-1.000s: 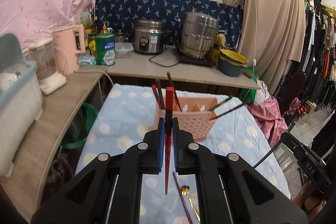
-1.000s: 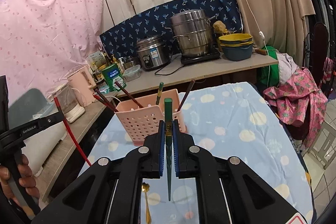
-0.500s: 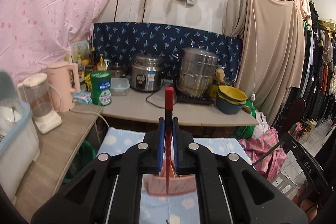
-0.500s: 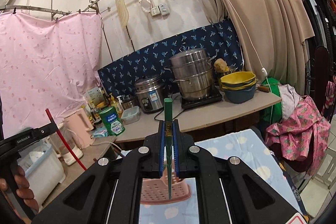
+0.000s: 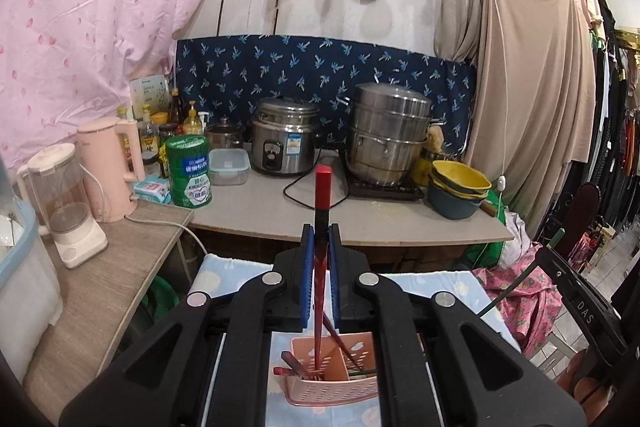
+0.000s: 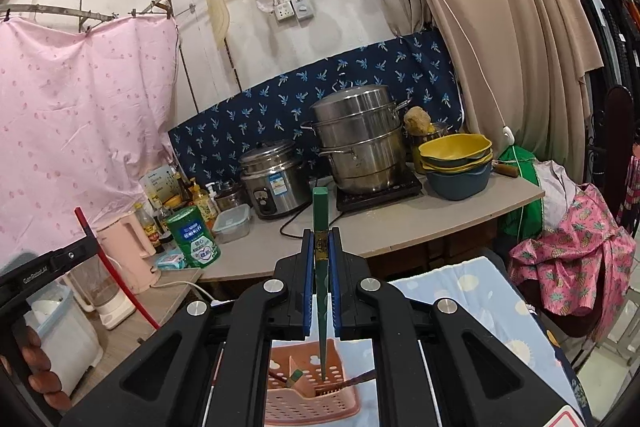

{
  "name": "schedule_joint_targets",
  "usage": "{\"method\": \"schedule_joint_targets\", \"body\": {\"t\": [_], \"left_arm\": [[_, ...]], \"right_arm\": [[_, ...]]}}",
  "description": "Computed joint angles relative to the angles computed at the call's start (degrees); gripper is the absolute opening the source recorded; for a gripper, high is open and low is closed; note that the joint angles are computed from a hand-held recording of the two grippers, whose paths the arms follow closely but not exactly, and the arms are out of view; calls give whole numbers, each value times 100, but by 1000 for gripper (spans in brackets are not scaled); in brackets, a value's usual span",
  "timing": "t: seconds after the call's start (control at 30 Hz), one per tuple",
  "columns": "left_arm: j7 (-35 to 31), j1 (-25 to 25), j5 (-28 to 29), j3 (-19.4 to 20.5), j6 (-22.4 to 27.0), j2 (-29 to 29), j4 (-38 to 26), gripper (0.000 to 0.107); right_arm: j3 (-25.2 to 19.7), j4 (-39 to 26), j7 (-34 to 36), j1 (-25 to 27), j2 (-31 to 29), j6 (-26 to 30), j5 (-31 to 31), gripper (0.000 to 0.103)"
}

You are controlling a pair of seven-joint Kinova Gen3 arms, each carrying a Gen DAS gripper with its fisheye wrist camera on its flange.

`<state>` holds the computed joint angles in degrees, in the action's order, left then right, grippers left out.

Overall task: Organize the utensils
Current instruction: 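Lift both held chopsticks and lower them into the pink basket, then open both grippers to release the chopsticks into the basket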

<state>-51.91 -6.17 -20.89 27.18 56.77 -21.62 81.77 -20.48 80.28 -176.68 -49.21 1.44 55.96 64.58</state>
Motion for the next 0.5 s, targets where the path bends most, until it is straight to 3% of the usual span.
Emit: {"method": "schedule_joint_targets", "body": {"t": [0.5], "left_arm": [[178,340,-159,-170,-6,295,369,8]], "right_arm": [[403,-82,394,-160,448,-272,-633,7]]}}
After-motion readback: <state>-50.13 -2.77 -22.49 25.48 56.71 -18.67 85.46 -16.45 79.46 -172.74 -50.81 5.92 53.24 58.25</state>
